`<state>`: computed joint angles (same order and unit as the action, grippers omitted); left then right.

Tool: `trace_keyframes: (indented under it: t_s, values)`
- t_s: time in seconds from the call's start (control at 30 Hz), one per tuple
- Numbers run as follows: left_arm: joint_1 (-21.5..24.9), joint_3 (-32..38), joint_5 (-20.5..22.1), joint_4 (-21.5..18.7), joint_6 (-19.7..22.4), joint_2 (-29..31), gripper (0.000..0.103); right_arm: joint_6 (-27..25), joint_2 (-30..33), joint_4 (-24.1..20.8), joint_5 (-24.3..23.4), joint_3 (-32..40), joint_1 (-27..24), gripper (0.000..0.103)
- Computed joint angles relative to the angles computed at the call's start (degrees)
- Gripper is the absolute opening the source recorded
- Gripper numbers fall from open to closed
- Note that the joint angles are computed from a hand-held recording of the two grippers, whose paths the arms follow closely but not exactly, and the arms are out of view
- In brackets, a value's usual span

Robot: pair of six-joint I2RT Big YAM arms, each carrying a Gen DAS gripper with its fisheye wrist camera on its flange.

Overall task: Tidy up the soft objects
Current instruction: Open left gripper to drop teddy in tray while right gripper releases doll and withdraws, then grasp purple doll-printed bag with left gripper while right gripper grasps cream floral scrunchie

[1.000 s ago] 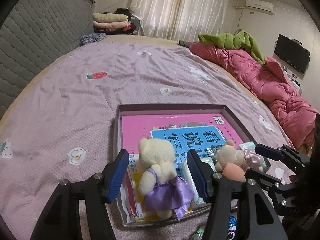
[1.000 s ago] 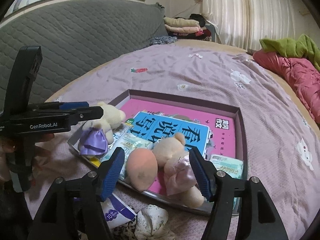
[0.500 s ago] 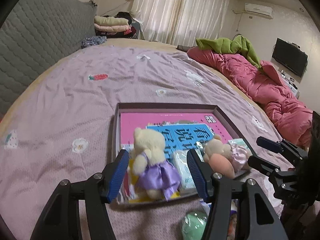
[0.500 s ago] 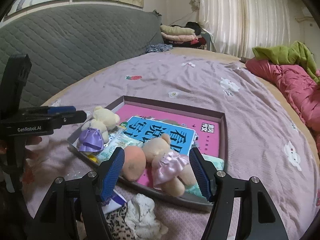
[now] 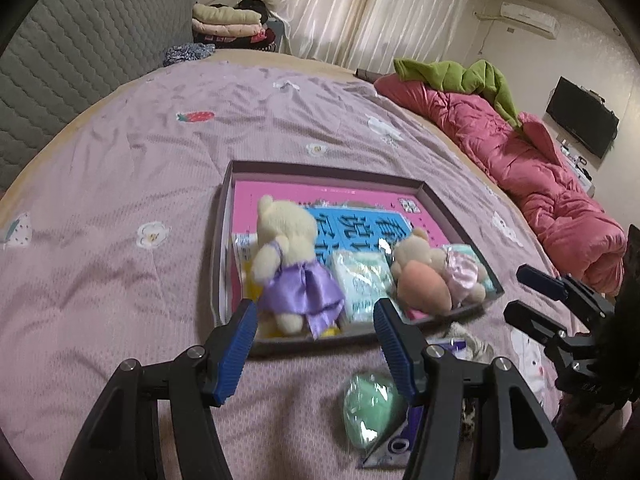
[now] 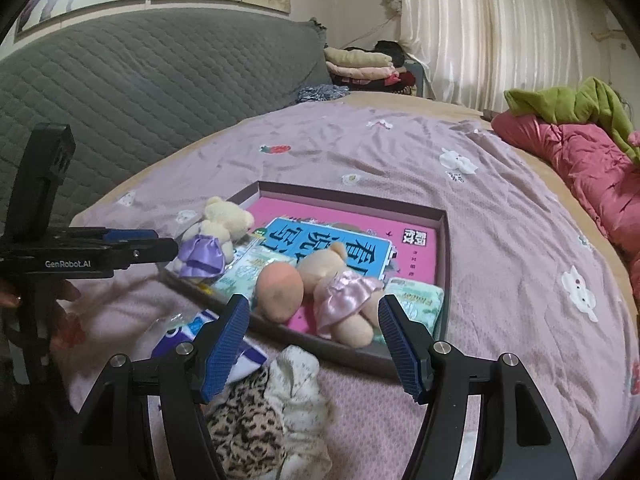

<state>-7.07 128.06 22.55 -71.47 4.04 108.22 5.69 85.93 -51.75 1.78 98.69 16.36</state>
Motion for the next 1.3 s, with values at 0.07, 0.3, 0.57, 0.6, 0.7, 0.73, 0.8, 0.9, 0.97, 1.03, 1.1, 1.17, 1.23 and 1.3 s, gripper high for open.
trace_keyframes:
  t_s: [0.07,0.3,0.57,0.6,0.7,0.73,0.8,0.9,0.97,1.03,1.1,1.17,1.23,1.3]
  values:
    - [0.12,-1.18,0.36,-0.56,0.01,-0.87,0.060,0.13,-0.47,-0.26,0.03,-0.43,0.17,0.069]
    - [-0.10,-3.94,-0.55,-2.99,1.36,-2.65,0.060,0.56,-1.98,-1.50,-0.52,-1.94,0.89,0.069]
    - [-0.45,-7.87,0.96,-2.88,2.70,-5.63,0.060,1.39,-4.21,-3.37,-0.65,-4.12,1.67,0.069]
    - [-0.68,-8.44,1.01,-2.78,2.97,-6.07,0.060,1.44,-4.41,-3.54,-0.63,-4.27,1.74,0.069]
    - [-1.53,-9.95,1.39,-2.56,4.54,-7.28,0.060,1.44,-4.96,-4.16,-0.43,-4.72,2.04,0.069]
    - [-1.86,-10.59,1.34,-2.26,5.10,-7.77,0.060,1.37,-5.05,-4.46,-0.37,-4.83,2.16,0.069]
    - [-2.51,-11.49,1.78,-2.14,6.13,-8.45,0.060,1.12,-5.08,-5.16,-0.40,-4.93,2.40,0.068]
    - [-3.38,-12.09,2.05,-2.35,7.71,-8.82,0.060,-0.02,-5.04,-6.34,-0.24,-5.07,3.03,0.069]
    - [-3.81,-12.36,2.32,-2.48,8.26,-8.89,0.060,-1.06,-4.76,-7.27,-0.24,-5.06,3.44,0.069]
    - [-4.13,-12.54,2.59,-2.69,8.67,-8.86,0.060,-2.01,-4.60,-8.22,-0.81,-5.20,3.74,0.069]
    - [-4.46,-12.74,2.66,-2.91,9.31,-8.84,0.060,-3.36,-4.60,-8.87,-0.67,-5.55,4.12,0.069]
    - [-4.85,-12.51,2.35,-3.24,9.82,-8.50,0.060,-4.06,-4.62,-9.03,-1.12,-5.84,4.19,0.069]
    - [-4.99,-12.43,2.44,-3.52,9.93,-8.30,0.060,-4.23,-4.69,-9.00,-1.15,-6.03,4.17,0.069]
    - [-5.01,-12.34,2.73,-3.77,9.80,-8.04,0.060,-3.63,-4.83,-8.57,-1.23,-6.33,4.02,0.068]
